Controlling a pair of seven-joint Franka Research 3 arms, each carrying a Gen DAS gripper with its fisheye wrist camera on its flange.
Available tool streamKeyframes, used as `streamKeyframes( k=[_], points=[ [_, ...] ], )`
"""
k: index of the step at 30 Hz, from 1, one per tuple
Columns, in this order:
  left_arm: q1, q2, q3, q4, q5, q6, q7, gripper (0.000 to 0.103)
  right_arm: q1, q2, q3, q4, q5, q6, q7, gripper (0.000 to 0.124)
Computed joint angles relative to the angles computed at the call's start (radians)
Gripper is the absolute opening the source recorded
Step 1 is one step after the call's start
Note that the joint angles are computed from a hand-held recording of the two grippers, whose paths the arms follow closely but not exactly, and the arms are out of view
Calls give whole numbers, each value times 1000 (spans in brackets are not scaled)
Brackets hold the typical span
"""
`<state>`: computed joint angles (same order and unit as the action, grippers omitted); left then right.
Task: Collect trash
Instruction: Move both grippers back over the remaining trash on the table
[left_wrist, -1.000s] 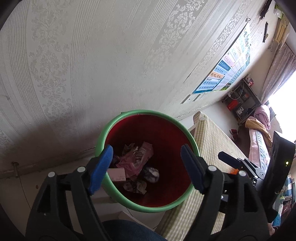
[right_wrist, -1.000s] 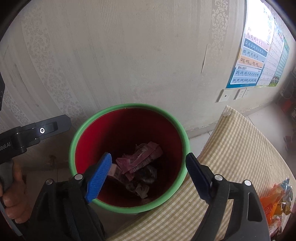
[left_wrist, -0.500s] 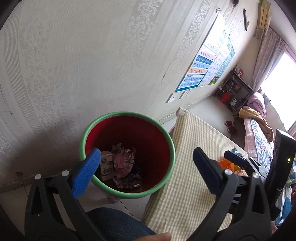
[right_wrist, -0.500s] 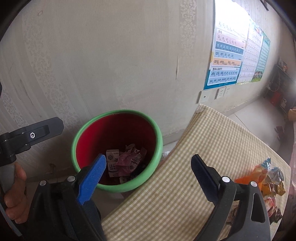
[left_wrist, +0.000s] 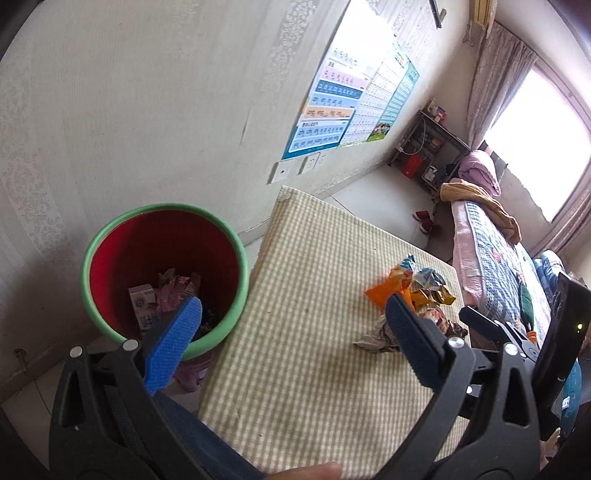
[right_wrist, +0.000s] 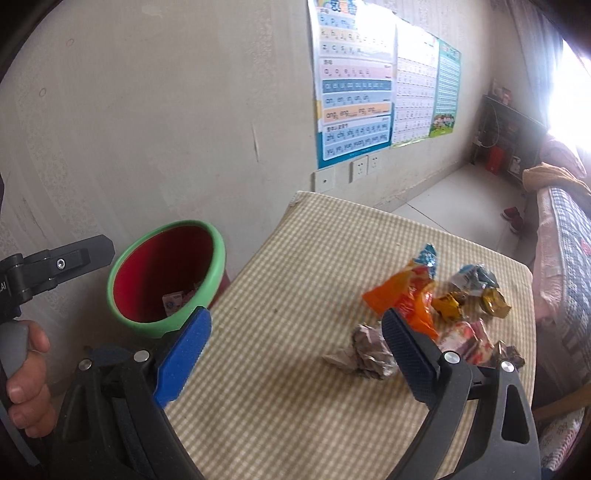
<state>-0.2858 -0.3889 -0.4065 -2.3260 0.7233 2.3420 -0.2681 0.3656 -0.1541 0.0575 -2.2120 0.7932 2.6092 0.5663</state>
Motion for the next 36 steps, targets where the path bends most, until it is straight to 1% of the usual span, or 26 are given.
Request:
streamKeyframes(
  k=[3, 6, 15, 24, 30, 36],
  points=[
    [-1, 69, -9, 63, 21, 11, 17, 98, -25, -10, -23, -10, -5, 4, 0, 91],
    [-15, 136, -6, 123, 37, 22, 40, 98, -51, -22, -43, -25, -4, 13, 0, 91],
    [-86, 307, 29, 278, 66, 44, 115, 98, -127, -3, -86, -5, 10, 35, 19, 91],
    [-149, 447, 74, 419, 71, 51, 197, 98, -190, 47, -101, 33, 7, 44, 35, 91],
    [-187, 536, 103, 510, 49, 55, 253, 98, -225, 90, -102, 67, 0, 38, 44, 91],
    [-206, 610, 134, 574, 2, 96, 299, 98, -255, 147, -95, 111, -31, 34, 71, 91]
  ],
)
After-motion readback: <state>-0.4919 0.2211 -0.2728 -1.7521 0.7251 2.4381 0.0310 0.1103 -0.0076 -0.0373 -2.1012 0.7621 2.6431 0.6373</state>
